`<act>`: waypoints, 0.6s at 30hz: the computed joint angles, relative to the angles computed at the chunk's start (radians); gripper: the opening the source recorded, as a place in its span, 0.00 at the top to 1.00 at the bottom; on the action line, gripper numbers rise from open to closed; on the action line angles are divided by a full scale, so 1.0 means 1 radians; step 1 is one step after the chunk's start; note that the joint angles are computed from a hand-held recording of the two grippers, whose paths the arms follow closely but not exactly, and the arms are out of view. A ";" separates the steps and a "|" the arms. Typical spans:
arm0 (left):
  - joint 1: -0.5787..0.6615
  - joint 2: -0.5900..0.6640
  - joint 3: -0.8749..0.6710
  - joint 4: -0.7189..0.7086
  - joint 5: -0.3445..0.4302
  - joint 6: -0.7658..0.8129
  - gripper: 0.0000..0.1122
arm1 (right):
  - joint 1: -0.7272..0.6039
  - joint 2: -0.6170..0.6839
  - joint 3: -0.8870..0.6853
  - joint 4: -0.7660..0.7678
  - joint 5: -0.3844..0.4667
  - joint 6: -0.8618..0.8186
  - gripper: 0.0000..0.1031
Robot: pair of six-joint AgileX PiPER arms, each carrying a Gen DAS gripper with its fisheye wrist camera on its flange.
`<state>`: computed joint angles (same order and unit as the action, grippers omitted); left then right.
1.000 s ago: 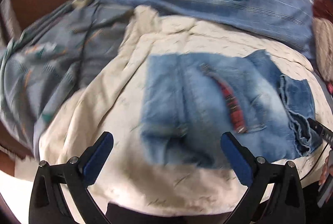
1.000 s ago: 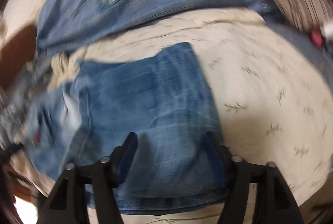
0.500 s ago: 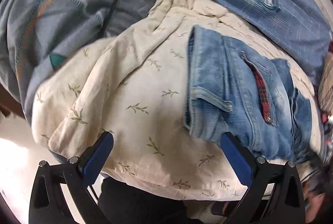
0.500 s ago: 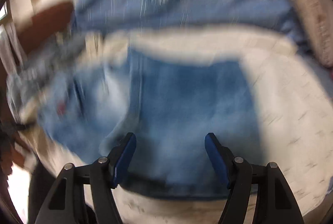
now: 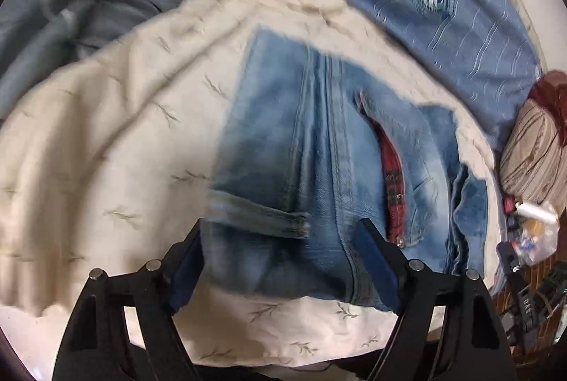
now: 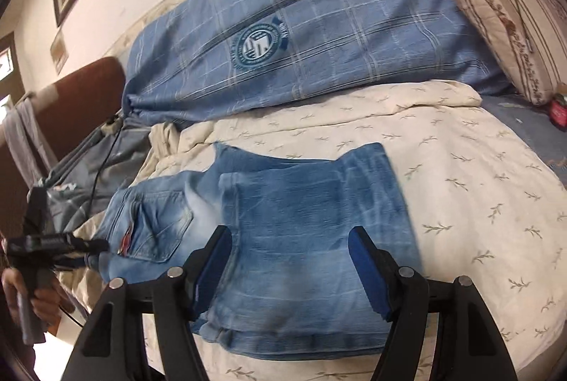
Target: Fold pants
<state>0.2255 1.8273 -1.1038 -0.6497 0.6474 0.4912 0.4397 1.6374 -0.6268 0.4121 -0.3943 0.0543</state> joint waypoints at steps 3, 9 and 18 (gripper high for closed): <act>-0.019 0.021 0.003 -0.005 -0.040 0.000 0.32 | -0.025 -0.014 0.002 0.007 0.006 0.003 0.30; -0.032 -0.003 -0.016 0.012 -0.050 -0.008 0.77 | -0.174 -0.041 0.070 -0.315 -0.043 0.393 0.30; -0.093 -0.187 0.031 0.035 -0.088 0.013 0.86 | -0.292 -0.044 0.116 -0.515 -0.092 0.642 0.30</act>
<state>0.1324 1.6407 -1.0724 -0.6145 0.5592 0.5040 0.1475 1.5936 -0.5110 -0.1031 -0.4862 0.6965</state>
